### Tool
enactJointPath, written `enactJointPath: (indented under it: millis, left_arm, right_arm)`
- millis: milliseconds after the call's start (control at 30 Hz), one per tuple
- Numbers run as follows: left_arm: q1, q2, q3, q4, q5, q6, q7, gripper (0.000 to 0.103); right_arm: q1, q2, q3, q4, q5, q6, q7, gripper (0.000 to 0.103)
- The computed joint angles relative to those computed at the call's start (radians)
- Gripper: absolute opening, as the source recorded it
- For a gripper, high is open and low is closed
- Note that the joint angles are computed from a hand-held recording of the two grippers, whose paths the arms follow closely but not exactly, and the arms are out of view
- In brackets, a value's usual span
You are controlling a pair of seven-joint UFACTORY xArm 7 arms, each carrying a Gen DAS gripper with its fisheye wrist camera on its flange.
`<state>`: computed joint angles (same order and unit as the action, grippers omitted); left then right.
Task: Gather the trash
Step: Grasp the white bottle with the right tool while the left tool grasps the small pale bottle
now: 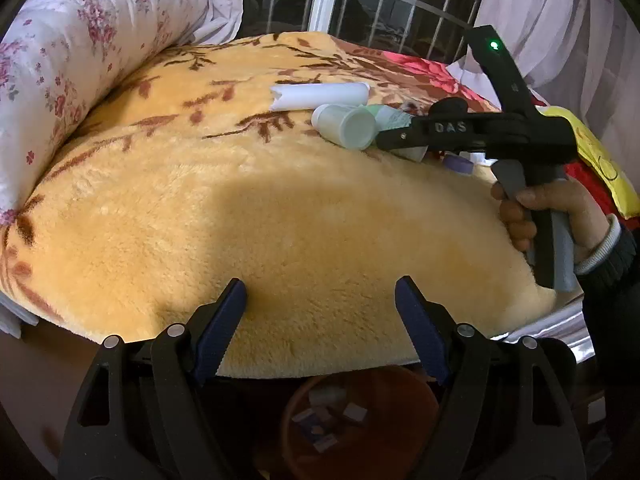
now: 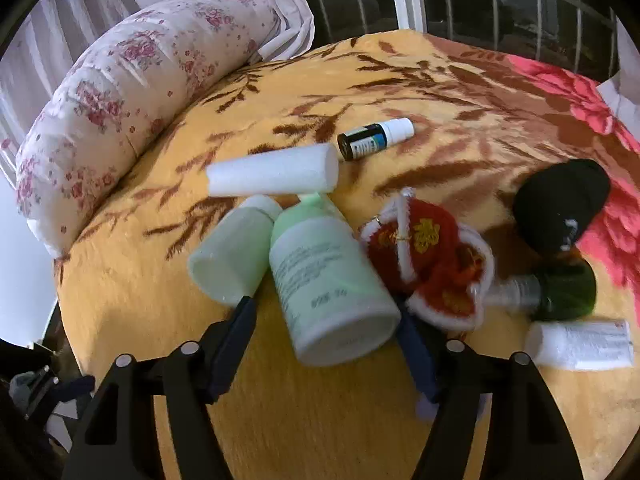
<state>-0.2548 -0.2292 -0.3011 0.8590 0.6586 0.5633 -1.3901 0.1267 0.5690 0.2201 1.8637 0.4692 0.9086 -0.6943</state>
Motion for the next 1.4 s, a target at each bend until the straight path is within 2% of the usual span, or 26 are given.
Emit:
enactJointPath:
  millis: [133,267,433,533,600,700,800,933,1033,1200,1400]
  left_arm:
    - [0.0,-0.002,0.003,-0.002,-0.004,-0.003,0.007,0.075]
    - [0.002,-0.005,0.004,-0.006,-0.009,-0.009,0.009,0.075]
    - [0.006,-0.004,0.0,-0.006,-0.003,-0.004,0.01,0.075]
    - [0.007,-0.005,0.0,-0.008,0.001,-0.006,0.005,0.075]
    - [0.008,-0.004,0.001,-0.006,-0.001,-0.006,0.005,0.075]
    - [0.01,-0.005,0.004,-0.003,-0.003,0.0,0.012,0.075]
    - [0.015,-0.004,0.013,0.003,-0.009,0.011,0.029,0.075]
    - [0.031,0.026,0.028,0.042,0.004,0.027,0.06,0.075]
    - [0.034,0.093,0.046,0.114,0.026,0.048,0.098,0.075]
    - [0.014,0.239,0.119,0.264,-0.035,0.008,0.215,0.075]
    - [-0.023,0.456,0.198,0.514,-0.173,0.086,0.349,0.075]
  right_arm:
    - [0.019,0.069,0.002,0.116,-0.019,0.082,0.038,0.049]
    - [0.057,0.091,0.0,0.158,-0.066,0.104,0.038,0.051]
    - [0.118,0.183,-0.03,0.303,-0.155,0.178,0.12,0.051]
    - [0.129,0.273,-0.029,0.465,-0.169,0.271,0.176,0.052]
    - [0.146,0.285,-0.039,0.488,-0.192,0.271,0.186,0.048]
    - [0.149,0.207,-0.044,0.346,-0.21,0.172,0.165,0.047]
    - [0.118,0.077,-0.027,0.127,-0.187,0.039,0.117,0.047]
    - [0.025,-0.1,0.005,-0.15,-0.062,-0.082,0.027,0.047]
    - [-0.028,-0.19,0.003,-0.287,0.037,-0.136,-0.033,0.047]
    - [-0.064,-0.283,-0.027,-0.424,0.151,-0.218,-0.085,0.047]
    - [-0.095,-0.308,-0.048,-0.475,0.263,-0.221,-0.14,0.047]
